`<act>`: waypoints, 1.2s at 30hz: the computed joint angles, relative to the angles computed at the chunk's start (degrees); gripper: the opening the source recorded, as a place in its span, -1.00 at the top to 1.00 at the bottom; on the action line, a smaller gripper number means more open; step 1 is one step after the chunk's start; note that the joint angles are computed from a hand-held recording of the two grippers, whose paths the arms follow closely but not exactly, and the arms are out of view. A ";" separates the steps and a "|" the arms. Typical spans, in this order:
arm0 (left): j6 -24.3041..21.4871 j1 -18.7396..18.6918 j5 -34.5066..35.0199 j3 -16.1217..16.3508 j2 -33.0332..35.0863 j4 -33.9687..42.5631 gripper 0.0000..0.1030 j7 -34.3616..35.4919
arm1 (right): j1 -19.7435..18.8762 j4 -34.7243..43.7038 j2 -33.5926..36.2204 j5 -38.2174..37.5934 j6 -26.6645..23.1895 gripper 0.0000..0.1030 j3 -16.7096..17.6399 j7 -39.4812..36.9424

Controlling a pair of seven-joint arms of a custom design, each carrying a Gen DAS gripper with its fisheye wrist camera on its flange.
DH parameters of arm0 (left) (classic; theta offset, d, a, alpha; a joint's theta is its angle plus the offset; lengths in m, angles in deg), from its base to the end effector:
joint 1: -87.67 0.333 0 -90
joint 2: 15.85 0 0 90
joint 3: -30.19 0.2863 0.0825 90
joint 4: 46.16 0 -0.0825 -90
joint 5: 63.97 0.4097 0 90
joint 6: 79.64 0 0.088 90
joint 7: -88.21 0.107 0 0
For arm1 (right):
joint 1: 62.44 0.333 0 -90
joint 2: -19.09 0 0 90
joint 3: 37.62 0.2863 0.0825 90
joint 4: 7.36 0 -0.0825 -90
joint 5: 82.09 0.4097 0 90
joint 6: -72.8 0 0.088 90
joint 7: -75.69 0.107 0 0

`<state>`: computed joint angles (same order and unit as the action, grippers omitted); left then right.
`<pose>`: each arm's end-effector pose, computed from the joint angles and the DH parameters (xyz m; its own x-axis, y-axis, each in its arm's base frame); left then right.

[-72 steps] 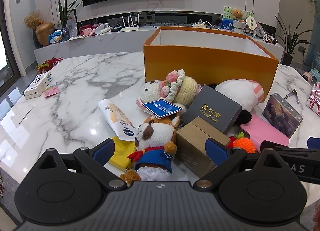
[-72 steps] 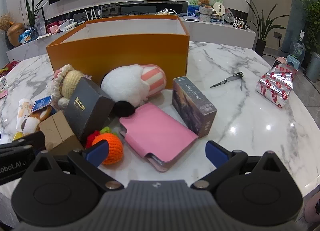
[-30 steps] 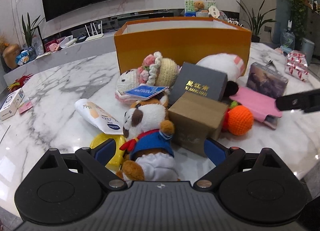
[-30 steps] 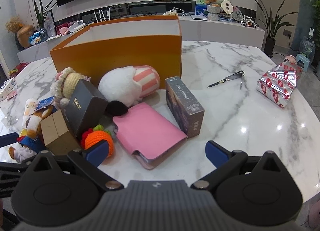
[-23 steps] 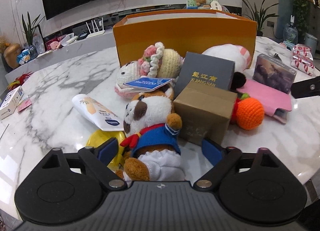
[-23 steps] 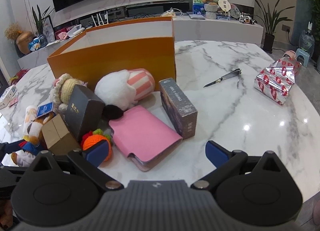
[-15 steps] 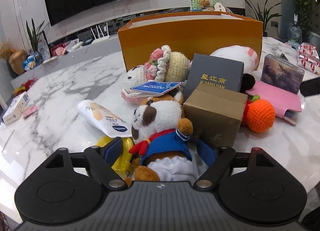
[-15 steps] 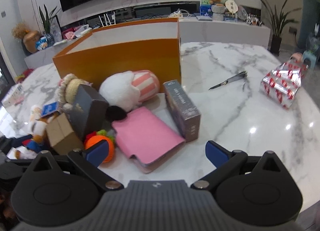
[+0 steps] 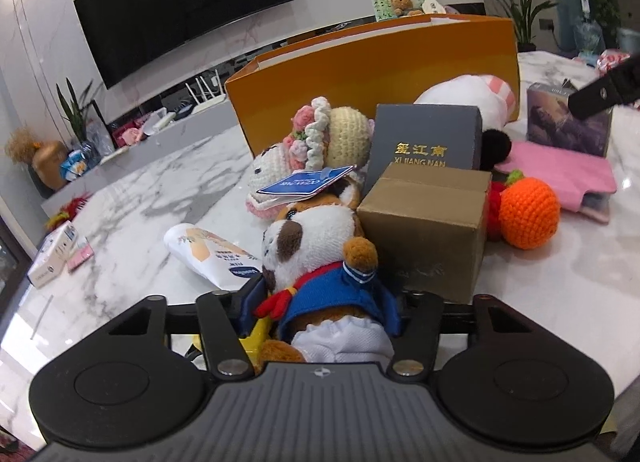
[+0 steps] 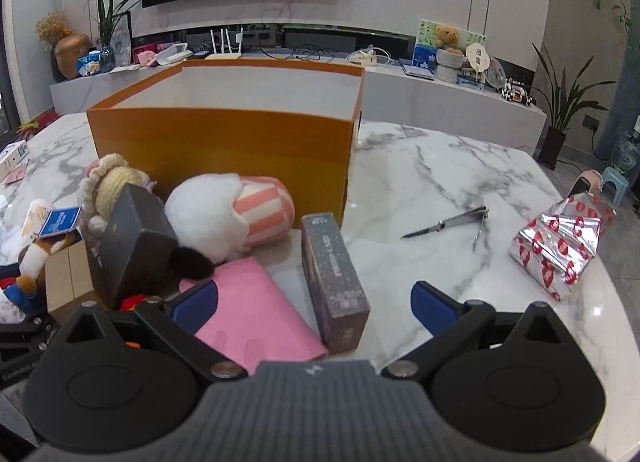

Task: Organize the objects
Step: 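Close left gripper on the plush dog while right gripper closes on the PHOTO CARD box, then lift the plush dog and PHOTO CARD box with both grippers toward the orange box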

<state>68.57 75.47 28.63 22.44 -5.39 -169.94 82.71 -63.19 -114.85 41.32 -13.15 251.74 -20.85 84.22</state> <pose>0.5409 -0.2160 0.2779 0.1009 -0.9476 -0.3032 -0.6384 0.1721 -0.7502 0.6545 0.0909 0.3239 0.3981 -0.9160 0.0499 -0.5601 -0.2858 -0.7775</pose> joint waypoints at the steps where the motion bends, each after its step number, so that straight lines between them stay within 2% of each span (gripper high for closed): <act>1: -0.11 -0.01 0.05 0.02 0.13 0.12 -0.23 0.10 | -0.24 0.35 0.25 0.23 -0.03 -0.99 0.28 -0.58; 3: -0.09 0.02 0.27 0.10 0.14 0.19 -0.18 -0.13 | -0.55 0.86 0.68 0.48 -0.32 -0.99 0.61 -1.38; 9: -0.40 -0.08 -0.08 0.05 0.30 0.36 -0.17 0.22 | 1.01 2.60 2.24 -4.72 -3.82 -0.96 -2.00 2.87; 13: -0.72 -0.23 -0.25 0.03 0.31 0.34 -0.18 0.71 | 3.59 4.82 4.54 -13.97 -5.89 -0.55 -5.88 11.56; 17: -1.39 -0.47 -0.58 -0.03 0.56 0.54 -0.18 1.65 | 3.58 7.80 7.40 -20.96 -7.10 -0.49 -7.00 17.19; 18: -1.53 -0.53 -0.59 -0.02 0.61 0.59 -0.18 1.77 | 3.65 8.33 7.84 -22.39 -7.79 -0.31 -7.47 19.29; 19: -1.53 -0.55 -0.63 0.00 0.65 0.64 -0.18 1.80 | 3.53 8.65 8.09 -23.55 -8.50 -0.04 -7.68 21.15; 20: -1.52 -0.58 -0.64 0.01 0.68 0.67 -0.18 1.78 | 3.38 8.93 8.27 -24.78 -9.46 0.07 -7.86 22.90; 21: -1.58 -0.61 -0.65 0.03 0.68 0.69 -0.15 1.73 | 3.03 9.14 8.46 -25.74 -10.15 0.16 -7.69 23.90; 24: -1.38 -0.60 -0.06 0.12 0.53 0.56 -0.02 0.97 | 1.77 9.41 8.80 -27.14 -10.89 0.26 -6.43 24.72; 26: -1.02 -0.47 0.18 0.15 0.35 0.38 0.00 0.73 | 1.71 9.54 9.02 -28.07 -10.57 0.39 -6.30 25.65; 28: -1.03 -0.42 0.10 0.10 0.31 0.36 0.01 1.28 | -0.11 9.75 9.04 -27.05 -11.66 0.49 -4.53 24.90; 36: -1.43 -0.42 1.31 0.01 -0.31 -0.05 0.07 -0.57 | -0.40 9.60 8.62 -26.17 -12.80 0.51 -4.36 25.12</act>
<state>67.14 75.05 29.94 22.45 -5.70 -169.98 82.13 -63.58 -105.25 49.94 -39.32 238.94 -25.20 109.34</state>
